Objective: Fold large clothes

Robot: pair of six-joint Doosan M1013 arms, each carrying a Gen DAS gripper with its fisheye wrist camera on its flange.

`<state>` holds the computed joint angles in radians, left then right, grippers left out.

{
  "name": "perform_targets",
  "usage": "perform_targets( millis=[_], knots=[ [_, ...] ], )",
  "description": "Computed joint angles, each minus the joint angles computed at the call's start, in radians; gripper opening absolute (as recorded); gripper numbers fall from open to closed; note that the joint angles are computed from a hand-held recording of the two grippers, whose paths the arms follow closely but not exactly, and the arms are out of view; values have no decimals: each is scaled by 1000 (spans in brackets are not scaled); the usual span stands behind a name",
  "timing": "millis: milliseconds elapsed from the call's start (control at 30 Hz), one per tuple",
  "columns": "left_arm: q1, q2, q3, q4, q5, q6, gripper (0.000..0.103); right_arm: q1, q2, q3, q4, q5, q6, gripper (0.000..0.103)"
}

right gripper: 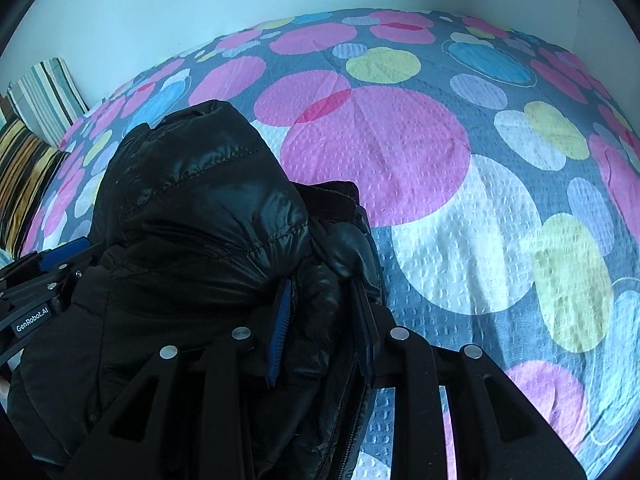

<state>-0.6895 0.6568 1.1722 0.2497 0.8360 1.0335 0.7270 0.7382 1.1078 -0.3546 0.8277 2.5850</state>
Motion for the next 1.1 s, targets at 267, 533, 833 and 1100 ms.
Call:
perform_targets(
  millis=[267,533,833,1100],
  knots=[
    [2,-8,14,-6,-20,1,53,4,-6,10,-26,-17,32,28],
    [2,-14,19,3,-25,-6,53,7,-13,19,-41,-29,58,29],
    [4,-52,56,19,-53,-39,53,11,-13,3,-49,-4,50,30],
    [0,-150,183,90,-133,-185,53,7,-18,3,-35,-10,47,31]
  ],
)
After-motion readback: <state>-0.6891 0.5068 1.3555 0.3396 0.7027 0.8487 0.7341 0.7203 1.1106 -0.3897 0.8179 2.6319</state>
